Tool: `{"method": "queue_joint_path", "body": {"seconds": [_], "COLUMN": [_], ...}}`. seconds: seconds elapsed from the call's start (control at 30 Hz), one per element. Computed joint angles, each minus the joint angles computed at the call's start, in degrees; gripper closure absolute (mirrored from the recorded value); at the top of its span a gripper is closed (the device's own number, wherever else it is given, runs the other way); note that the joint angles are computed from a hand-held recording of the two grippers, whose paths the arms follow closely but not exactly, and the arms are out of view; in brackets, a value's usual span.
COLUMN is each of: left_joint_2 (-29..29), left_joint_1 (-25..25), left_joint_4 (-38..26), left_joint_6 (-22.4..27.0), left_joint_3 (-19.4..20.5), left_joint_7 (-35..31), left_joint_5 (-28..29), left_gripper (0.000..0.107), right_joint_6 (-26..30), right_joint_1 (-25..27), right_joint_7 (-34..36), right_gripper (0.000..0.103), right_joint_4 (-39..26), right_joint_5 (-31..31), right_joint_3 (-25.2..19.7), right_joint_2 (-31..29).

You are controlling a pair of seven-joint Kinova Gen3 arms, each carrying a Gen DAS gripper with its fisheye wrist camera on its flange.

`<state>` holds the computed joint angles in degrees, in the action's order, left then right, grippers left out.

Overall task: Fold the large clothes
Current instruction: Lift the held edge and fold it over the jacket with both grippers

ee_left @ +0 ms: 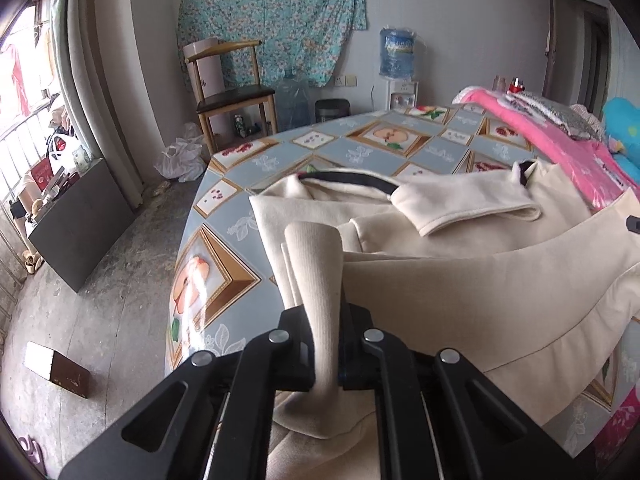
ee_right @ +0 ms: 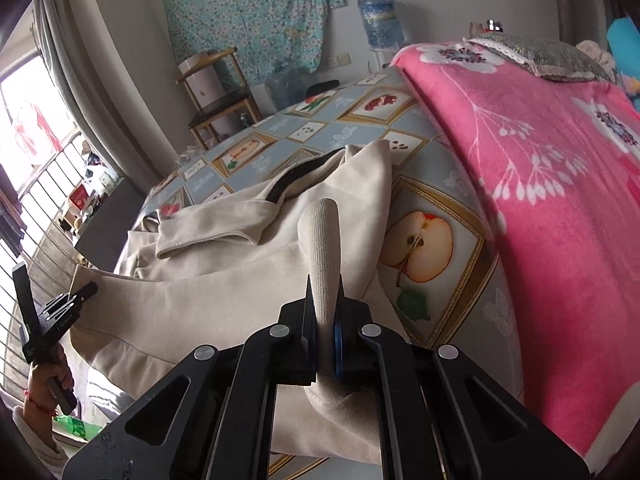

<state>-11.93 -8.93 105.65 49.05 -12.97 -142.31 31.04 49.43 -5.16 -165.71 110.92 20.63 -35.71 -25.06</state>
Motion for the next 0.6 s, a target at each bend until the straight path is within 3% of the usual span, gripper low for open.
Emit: {"method": "queue_joint_path", "body": {"seconds": [0.13,0.33,0.43,0.6], "left_joint_2": [-4.0,-6.46,-4.56,3.93], "left_joint_1": [0.33,3.44,5.29,3.07], "left_joint_4": [0.84,-0.53,-3.24,-11.1], "left_joint_6": [-0.03,-1.21,-0.96,2.11], "left_joint_3": [-1.65,-4.96,-6.86,-5.48], "left_joint_7": [-0.08,-0.13,-1.09,1.77], "left_joint_5": [1.74,5.61,8.63,12.18], "left_gripper": [0.101,0.101,0.101,0.101], "right_joint_6": [-1.22,-1.94,-2.98,-9.29], "right_joint_1": [0.36,2.99,4.39,1.67], "right_joint_7": [-0.66,5.4,9.21,17.7], "right_gripper": [0.097,0.097,0.097,0.097], "right_joint_4": [0.37,-2.65,-4.9,-8.27], "right_joint_5": [-0.61,-1.09,0.01,-0.81], "right_joint_3": [0.1,1.24,2.26,10.48], "right_joint_2": [-3.37,-4.35,-2.81,3.51]}}
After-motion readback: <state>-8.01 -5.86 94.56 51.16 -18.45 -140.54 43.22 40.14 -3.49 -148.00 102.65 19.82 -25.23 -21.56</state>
